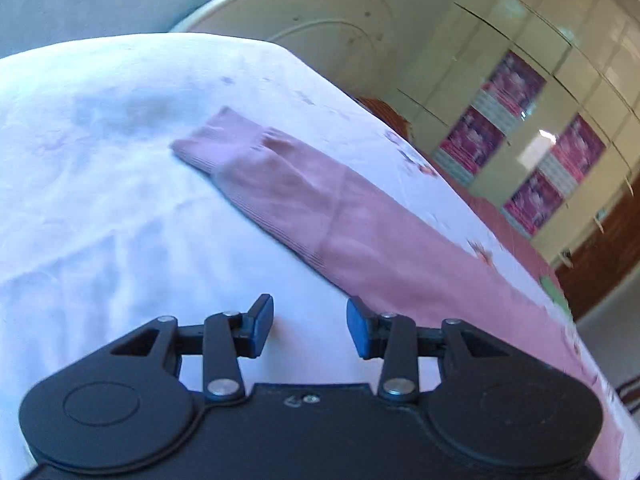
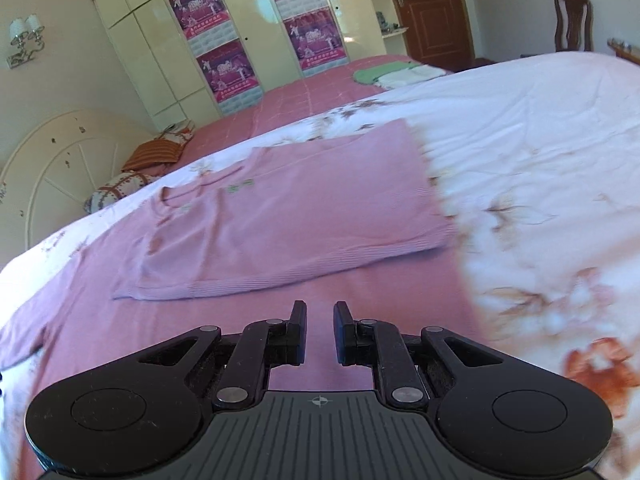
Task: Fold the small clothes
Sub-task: 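Move the left tool to the other sleeve cuff, then grasp the cuff with the left tool and fold the sleeve across the body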
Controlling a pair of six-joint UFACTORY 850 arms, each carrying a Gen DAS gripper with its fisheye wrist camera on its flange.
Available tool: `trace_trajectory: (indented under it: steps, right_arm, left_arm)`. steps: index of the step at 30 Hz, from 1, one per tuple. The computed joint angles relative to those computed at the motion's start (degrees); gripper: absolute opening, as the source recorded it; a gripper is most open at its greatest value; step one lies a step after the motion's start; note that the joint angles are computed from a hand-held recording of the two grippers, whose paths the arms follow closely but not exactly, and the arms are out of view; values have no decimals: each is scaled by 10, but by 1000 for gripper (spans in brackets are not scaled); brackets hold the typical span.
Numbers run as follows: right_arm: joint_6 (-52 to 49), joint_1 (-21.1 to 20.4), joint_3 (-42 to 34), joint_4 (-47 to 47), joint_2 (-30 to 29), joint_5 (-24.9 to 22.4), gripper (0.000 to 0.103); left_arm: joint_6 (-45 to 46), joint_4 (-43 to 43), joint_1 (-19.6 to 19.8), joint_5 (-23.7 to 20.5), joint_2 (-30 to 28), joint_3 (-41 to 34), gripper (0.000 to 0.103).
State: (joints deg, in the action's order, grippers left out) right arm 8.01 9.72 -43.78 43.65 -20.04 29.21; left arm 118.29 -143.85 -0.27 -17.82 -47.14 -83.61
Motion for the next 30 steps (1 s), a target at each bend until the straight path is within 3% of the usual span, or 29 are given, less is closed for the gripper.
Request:
trace_trajectory:
  steps: [4,7,13,17,21,22,25,30]
  right_arm:
    - [93,7,-53,-61,-32,-13,14]
    - [136,13,-84,-75,-51,-15,14]
    - [99,26,-123,-5,-71,-25,14]
    - [58,28,-133,39,-73,-34,14]
    - [29,28,-140,69,-75,-40,14]
    - [28,27,-141,69,-76,-41,14]
    - [37,26,-139,58,-75,-37,14]
    - [43,22,-133,39,-76,-34,14]
  left_arm:
    - [-167,94,36,-38,-41,-56,65]
    - [-253,133,52,-68,-80,-106,66]
    - [-307,170,60,-66,-135,-188,49]
    - [-313,139,61,-57,-150,-208,32]
    - [-333,149,63,-52,-162,-224,22]
    - [-344,171,63,-44,-165,-234,15]
    - [-267,153,52,-21,-151,-225,10]
    - [-78,136,6,-47,-104,-187,10]
